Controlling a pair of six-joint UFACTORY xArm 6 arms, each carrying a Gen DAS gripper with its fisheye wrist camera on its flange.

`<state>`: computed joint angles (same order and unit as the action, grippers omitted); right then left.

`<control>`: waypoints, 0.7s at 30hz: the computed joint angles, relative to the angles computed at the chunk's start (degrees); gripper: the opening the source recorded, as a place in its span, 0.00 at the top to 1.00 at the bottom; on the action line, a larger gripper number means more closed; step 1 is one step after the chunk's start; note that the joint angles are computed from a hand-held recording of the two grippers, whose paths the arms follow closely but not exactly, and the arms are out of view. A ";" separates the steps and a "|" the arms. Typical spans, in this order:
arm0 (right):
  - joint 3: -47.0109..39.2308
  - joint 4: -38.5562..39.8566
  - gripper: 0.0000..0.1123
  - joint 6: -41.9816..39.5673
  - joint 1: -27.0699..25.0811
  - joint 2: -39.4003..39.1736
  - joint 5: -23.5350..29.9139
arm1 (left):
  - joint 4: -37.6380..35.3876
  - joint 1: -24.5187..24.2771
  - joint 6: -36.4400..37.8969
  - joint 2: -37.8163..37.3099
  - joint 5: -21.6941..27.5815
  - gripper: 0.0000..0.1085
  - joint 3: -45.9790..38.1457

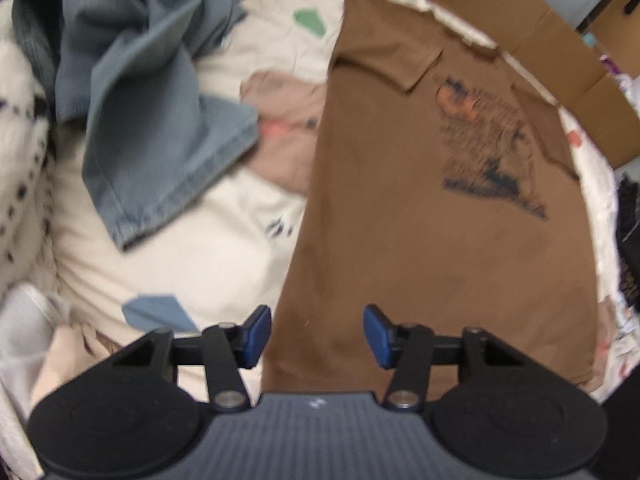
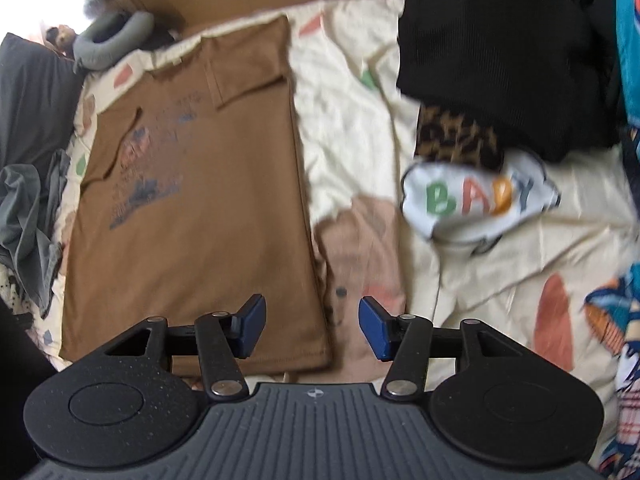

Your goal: Fold clothes

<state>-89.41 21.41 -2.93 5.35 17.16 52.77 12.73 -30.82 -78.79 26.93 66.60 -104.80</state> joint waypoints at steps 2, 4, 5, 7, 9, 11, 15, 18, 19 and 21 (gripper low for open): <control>0.65 -0.42 0.49 0.28 0.37 0.35 -0.10 | -0.93 -0.18 -0.47 -0.17 0.22 0.66 1.91; 1.38 -0.42 0.50 0.53 0.74 0.60 -0.41 | -1.67 -0.29 -1.44 -0.87 1.01 0.69 3.80; 1.94 -0.43 0.50 0.65 0.98 0.61 -0.79 | -1.90 -0.35 -2.26 -1.62 0.33 0.69 5.40; 2.18 -0.17 0.52 0.60 1.26 1.12 -1.18 | -2.18 -0.47 -3.89 -3.19 -1.72 0.69 8.67; 2.66 0.16 0.53 0.39 1.56 1.50 -1.60 | -2.27 -0.62 -4.64 -3.90 -2.81 0.69 10.46; 2.73 0.25 0.58 0.23 1.79 2.08 -1.71 | -1.85 -0.96 -5.45 -4.17 -3.47 0.69 11.60; 2.81 0.03 0.63 0.36 2.38 3.14 -2.26 | -1.60 -1.33 -7.24 -4.82 -6.75 0.69 14.25; 2.79 0.40 0.63 0.20 2.88 3.75 -3.36 | -1.37 -1.68 -7.31 -4.47 -7.00 0.69 14.59; 2.78 0.53 0.63 0.13 3.04 3.96 -3.72 | -1.55 -1.76 -7.50 -4.29 -6.78 0.69 14.62; 2.74 0.33 0.63 -0.57 3.47 4.42 -4.32 | -1.49 -1.88 -8.73 -4.61 -7.80 0.69 15.77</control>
